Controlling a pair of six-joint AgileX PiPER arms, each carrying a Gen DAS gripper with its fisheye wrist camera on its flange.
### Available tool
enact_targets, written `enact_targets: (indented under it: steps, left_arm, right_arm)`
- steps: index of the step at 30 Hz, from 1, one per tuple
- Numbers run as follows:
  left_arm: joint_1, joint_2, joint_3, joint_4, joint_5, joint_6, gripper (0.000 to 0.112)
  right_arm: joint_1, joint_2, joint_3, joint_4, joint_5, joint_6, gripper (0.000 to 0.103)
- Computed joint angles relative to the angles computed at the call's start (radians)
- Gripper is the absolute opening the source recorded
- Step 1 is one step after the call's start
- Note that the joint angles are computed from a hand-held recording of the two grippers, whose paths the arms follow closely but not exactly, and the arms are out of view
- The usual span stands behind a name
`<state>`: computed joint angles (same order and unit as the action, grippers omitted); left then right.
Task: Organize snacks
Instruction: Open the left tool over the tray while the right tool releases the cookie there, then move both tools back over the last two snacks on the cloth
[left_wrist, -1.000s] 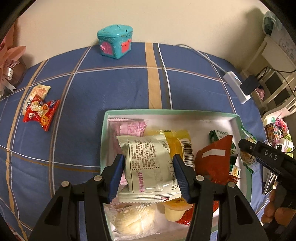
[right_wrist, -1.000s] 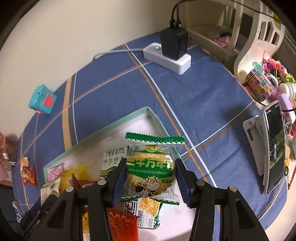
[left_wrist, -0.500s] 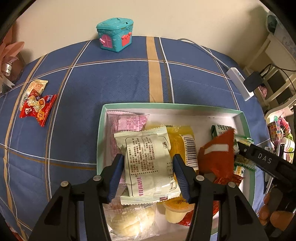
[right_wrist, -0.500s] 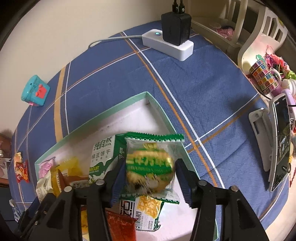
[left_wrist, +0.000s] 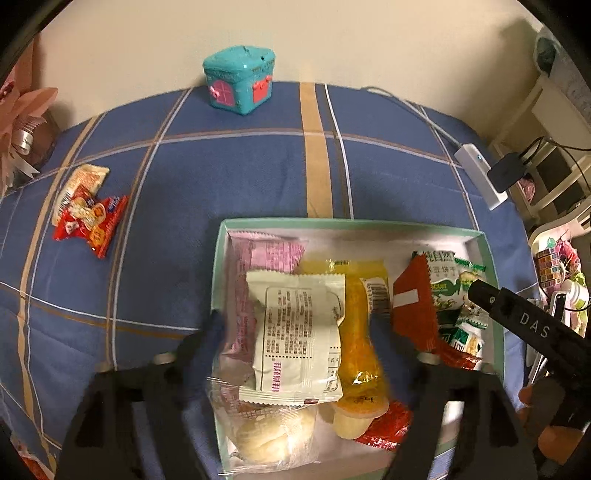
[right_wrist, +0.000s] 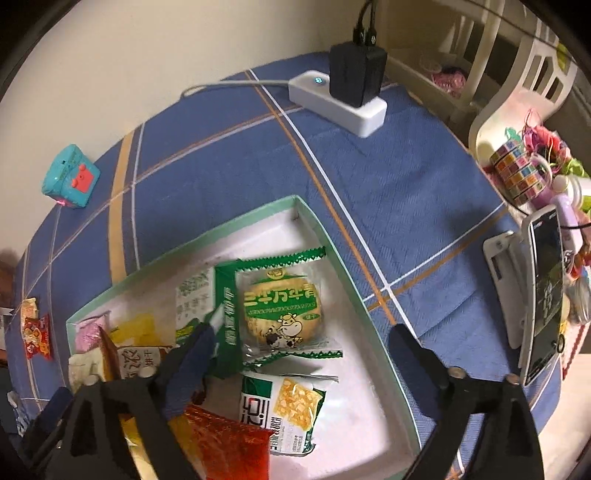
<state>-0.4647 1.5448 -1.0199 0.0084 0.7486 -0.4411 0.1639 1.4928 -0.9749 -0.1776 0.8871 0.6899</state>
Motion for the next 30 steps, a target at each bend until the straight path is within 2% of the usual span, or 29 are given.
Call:
enact_targets:
  steps: [5,9,13,15,30]
  left_arm:
    - [0.0,-0.037,-0.003,0.06,-0.001,-0.05,0.094]
    - [0.019,-0.063,0.004,0.124,0.0,-0.111,0.095]
    - [0.082,-0.088,0.016,0.107,-0.003,-0.09,0.096]
    - [0.113,-0.097,0.023,0.108,-0.002,-0.081,0.102]
    - [0.322,-0.125,0.058,0.003,-0.002,0.09,0.103]
  right_arm:
    - [0.053,-0.013,-0.043,-0.059,0.039,0.048,0.103]
    - [0.087,-0.051,-0.071,-0.068,0.058,0.075,0.103]
    - [0.134,-0.064,-0.104,-0.087,0.075,0.101,0.103]
    - [0.162,-0.064,-0.125,-0.095,0.085,0.117,0.103]
    - [0.341,0.016,-0.248,-0.121,0.151,0.204,0.103]
